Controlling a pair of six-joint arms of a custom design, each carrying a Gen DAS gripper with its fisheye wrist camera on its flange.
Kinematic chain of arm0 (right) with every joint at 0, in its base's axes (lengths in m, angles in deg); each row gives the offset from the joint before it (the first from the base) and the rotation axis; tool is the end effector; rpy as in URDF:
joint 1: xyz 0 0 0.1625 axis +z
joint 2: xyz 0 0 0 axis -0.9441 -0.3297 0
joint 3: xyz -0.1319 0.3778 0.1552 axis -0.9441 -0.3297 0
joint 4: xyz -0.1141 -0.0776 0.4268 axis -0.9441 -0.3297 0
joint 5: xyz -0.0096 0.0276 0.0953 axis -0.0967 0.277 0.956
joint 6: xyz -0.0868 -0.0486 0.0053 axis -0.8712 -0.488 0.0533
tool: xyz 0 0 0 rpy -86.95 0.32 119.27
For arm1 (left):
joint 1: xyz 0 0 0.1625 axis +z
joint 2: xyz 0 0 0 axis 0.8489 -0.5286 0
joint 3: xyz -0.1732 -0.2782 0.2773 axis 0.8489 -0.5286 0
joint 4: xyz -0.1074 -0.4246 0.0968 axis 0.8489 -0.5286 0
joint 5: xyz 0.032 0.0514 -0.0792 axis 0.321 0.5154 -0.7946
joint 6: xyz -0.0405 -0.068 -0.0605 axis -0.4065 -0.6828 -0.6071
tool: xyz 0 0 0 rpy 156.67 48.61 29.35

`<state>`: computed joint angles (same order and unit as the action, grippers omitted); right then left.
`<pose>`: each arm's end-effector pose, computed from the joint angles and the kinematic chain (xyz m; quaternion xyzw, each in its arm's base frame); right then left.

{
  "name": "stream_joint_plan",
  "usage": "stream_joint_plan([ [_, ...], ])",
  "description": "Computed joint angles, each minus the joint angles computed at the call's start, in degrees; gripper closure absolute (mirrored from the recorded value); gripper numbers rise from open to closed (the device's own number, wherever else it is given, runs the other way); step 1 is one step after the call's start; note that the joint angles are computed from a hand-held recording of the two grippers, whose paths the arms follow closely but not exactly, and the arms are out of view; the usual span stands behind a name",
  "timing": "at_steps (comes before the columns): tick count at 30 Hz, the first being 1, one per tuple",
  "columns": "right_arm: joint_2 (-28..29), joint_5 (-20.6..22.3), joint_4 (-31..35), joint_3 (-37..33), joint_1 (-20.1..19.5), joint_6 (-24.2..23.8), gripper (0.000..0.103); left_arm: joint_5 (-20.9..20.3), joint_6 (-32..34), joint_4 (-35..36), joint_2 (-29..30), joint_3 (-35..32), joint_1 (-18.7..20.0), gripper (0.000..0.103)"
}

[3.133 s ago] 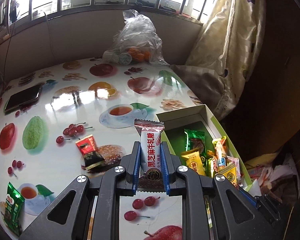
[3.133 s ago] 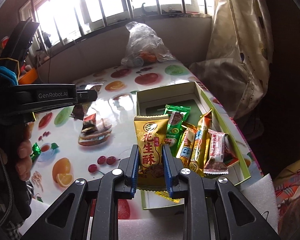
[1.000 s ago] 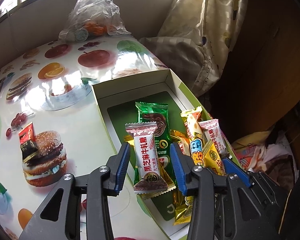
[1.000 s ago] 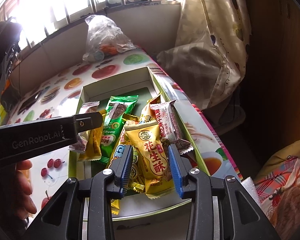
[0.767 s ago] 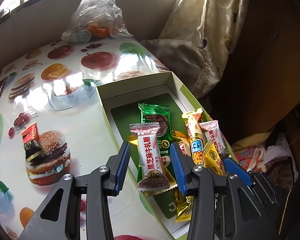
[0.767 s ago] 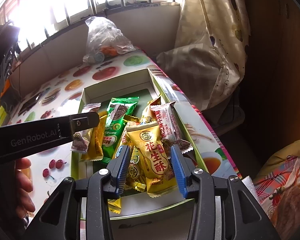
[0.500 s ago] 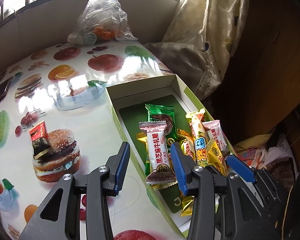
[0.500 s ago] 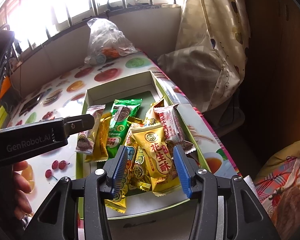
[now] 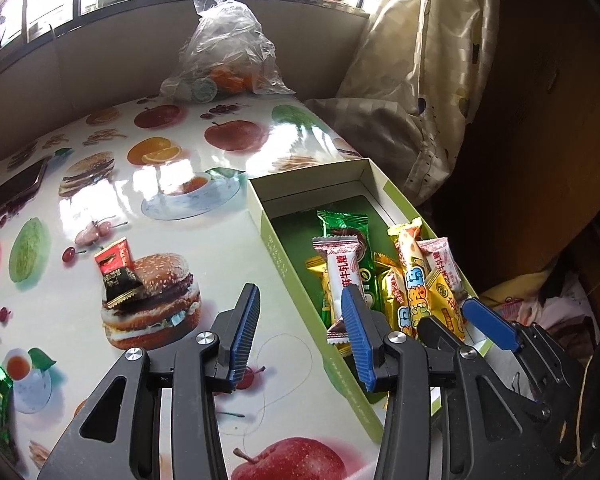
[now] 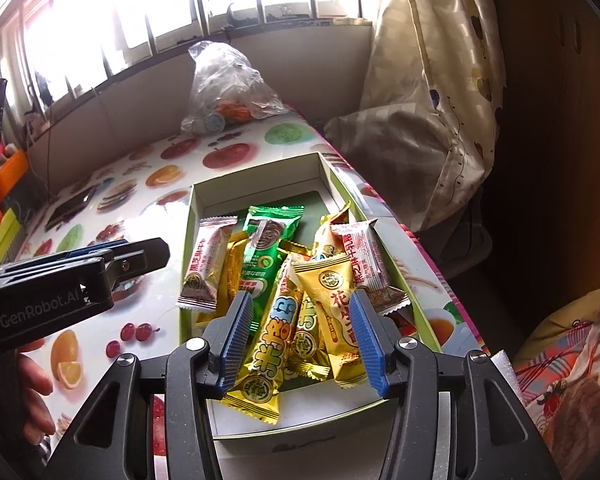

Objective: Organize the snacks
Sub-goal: 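Move both grippers back over the remaining snacks on the table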

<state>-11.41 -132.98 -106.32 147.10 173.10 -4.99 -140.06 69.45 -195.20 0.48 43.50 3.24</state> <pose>0.2522 -0.7794 0.1212 0.1598 -0.8831 0.3345 0.2875 -0.2214 -0.8135 0.1865 0.1454 0.9133 -0.2741 0.2637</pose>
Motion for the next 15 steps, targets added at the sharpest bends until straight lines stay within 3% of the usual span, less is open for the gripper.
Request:
stream_joint_plan([
  [15,0.4,0.1,-0.8,0.0,1.0,-1.0,0.053,1.5,1.5,-3.1,-2.2,3.2,-0.5,0.059],
])
